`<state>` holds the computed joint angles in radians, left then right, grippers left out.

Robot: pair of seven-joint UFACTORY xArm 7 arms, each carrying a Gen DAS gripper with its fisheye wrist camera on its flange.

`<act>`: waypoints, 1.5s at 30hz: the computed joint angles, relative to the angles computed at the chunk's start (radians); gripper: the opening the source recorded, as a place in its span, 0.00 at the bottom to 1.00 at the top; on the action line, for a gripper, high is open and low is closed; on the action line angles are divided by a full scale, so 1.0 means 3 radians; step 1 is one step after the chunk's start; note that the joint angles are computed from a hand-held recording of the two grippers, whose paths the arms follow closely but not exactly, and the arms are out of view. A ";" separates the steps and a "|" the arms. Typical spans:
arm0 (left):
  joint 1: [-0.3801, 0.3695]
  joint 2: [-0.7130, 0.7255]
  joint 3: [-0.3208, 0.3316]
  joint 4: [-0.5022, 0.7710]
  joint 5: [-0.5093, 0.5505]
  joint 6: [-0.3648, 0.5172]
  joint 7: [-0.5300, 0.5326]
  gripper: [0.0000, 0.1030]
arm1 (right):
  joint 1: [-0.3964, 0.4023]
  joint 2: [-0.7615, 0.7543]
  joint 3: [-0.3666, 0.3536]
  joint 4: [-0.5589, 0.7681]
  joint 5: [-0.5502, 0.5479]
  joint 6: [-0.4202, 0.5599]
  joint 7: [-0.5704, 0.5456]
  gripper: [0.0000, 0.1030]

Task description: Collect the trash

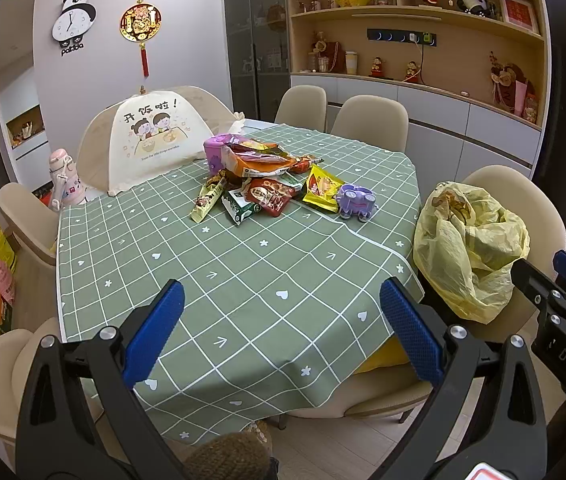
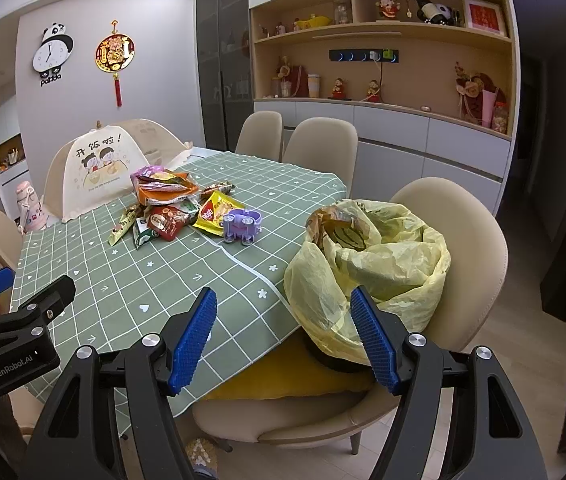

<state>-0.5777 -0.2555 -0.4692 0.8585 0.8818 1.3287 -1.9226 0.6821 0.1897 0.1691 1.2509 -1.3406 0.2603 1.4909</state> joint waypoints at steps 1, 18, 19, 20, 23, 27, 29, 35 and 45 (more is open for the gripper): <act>-0.0001 0.0001 -0.0001 0.0002 0.0000 0.0004 -0.0001 0.91 | -0.0001 -0.0001 0.0002 -0.0002 0.0010 -0.0001 -0.0007 0.64; -0.0008 0.0110 0.0030 0.0089 0.0053 -0.0015 0.0009 0.91 | -0.0035 0.0008 -0.0024 0.0011 -0.0073 -0.0041 0.0080 0.64; -0.0011 0.0122 0.0035 0.0098 0.0060 -0.0016 0.0007 0.91 | -0.0037 -0.0002 -0.0027 -0.0001 -0.0091 -0.0045 0.0101 0.64; -0.0016 0.0131 0.0040 0.0104 0.0066 -0.0015 0.0004 0.91 | -0.0042 -0.0002 -0.0025 -0.0002 -0.0094 -0.0045 0.0105 0.64; -0.0030 0.0140 0.0059 0.0117 0.0066 -0.0018 0.0012 0.91 | -0.0054 -0.0012 -0.0017 -0.0015 -0.0078 -0.0043 0.0096 0.64; -0.0041 0.0153 0.0066 0.0127 0.0077 -0.0011 0.0004 0.91 | -0.0060 -0.0016 -0.0014 -0.0018 -0.0107 -0.0040 0.0119 0.64; -0.0045 0.0157 0.0071 0.0130 0.0079 -0.0010 0.0003 0.91 | -0.0066 -0.0016 -0.0011 -0.0018 -0.0106 -0.0043 0.0116 0.64; -0.0054 0.0153 0.0078 0.0124 0.0076 -0.0016 0.0002 0.91 | -0.0072 -0.0012 -0.0008 -0.0015 -0.0106 -0.0039 0.0113 0.64; 0.0184 -0.0129 0.0308 -0.0212 0.0116 -0.0637 0.0163 0.91 | -0.0011 0.0285 -0.0073 0.0348 -0.0041 0.0091 0.0098 0.64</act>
<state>-0.5226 -0.2942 -0.3766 0.7949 0.9166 1.1375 -1.8739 0.6788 0.2753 0.1471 1.3551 -1.3528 0.2876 1.5203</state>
